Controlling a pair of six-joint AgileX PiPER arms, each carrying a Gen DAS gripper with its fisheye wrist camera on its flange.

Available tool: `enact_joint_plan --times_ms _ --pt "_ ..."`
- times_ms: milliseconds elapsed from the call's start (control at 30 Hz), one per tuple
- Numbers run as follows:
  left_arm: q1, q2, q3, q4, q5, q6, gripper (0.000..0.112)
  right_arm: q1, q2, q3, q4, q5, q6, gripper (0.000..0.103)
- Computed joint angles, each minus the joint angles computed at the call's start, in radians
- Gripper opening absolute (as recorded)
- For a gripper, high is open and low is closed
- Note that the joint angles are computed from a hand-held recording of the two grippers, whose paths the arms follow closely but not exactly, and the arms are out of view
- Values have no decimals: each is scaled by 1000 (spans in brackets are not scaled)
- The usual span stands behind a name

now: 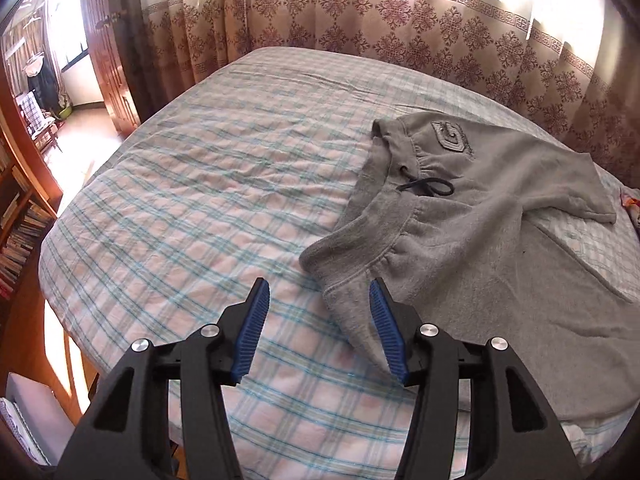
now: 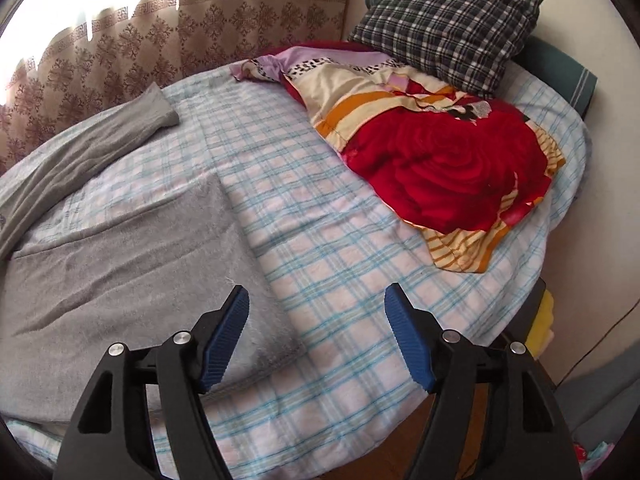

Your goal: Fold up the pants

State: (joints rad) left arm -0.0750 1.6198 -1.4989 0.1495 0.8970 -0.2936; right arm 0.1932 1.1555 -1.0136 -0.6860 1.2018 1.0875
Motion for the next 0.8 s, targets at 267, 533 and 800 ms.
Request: enact_joint_plan --times_ms 267,533,800 --pt "-93 193 -119 -89 -44 113 54 -29 127 -3 264 -275 -215 70" --pt "-77 329 -210 -31 67 101 54 -25 218 -10 325 -234 -311 70" --pt "-34 407 -475 -160 159 142 59 -23 232 -113 296 -194 -337 70"
